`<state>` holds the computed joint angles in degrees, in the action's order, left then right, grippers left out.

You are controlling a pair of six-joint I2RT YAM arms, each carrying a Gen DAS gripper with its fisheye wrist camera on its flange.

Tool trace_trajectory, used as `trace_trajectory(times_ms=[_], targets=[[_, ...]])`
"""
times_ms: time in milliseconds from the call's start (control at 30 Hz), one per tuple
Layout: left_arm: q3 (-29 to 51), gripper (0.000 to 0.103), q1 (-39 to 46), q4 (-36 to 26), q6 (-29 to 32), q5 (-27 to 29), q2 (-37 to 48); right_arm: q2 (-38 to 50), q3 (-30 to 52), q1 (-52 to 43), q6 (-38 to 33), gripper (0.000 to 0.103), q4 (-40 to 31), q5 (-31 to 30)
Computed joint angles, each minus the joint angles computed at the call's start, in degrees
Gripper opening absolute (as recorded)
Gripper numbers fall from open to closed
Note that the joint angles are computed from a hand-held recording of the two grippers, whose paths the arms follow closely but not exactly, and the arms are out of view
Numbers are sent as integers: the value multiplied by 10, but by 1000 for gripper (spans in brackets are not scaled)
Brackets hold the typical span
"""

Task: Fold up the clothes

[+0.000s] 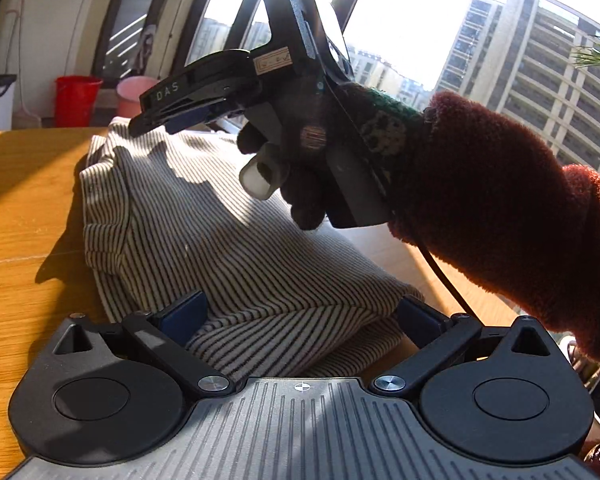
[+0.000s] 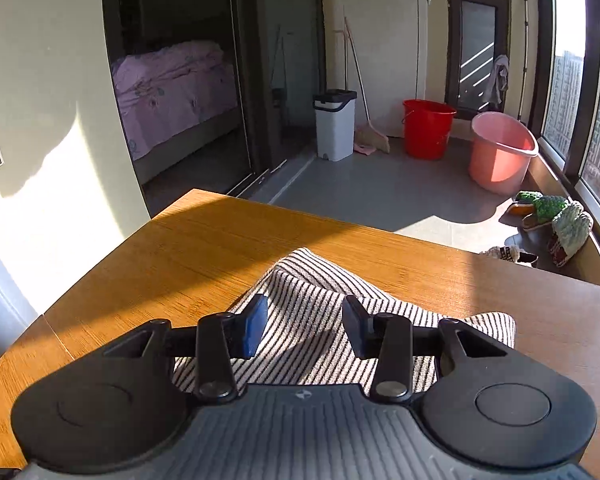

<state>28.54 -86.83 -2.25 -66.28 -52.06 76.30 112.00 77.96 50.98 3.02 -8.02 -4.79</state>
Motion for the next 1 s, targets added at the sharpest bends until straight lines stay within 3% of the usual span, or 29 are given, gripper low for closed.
trace_trajectory(times_ms=[67,133,267,567,700,800,867,900,967,1000], targets=[[-9,103,-1,11,-3,-4,-4,10,-14,16,-23,45,39,27],[-20,103,-1,27,-5,-6,-11,-1,-10,24,-22,45,15,40],[-49,103,5,76,5,-2,-27,-103,-101,17,-33,48,17,25],[-133,103,18,200,17,14,-78,-413,-393,20,-25,95,16,38],[-74,103,15,112,28,7,-44,-427,-435,8,50,103,18,50],[-95,103,14,141,27,2,-59,-419,-476,13,41,103,76,82],[-128,103,11,178,14,1,-87,-425,-491,2,42,103,90,67],[-132,103,2,166,-5,-11,-101,-435,-493,-1,42,103,88,67],[-106,103,-34,41,-81,-61,-126,-460,-502,3,38,103,84,83],[-74,103,-55,-66,-142,-87,-128,-486,-510,12,25,103,79,92]])
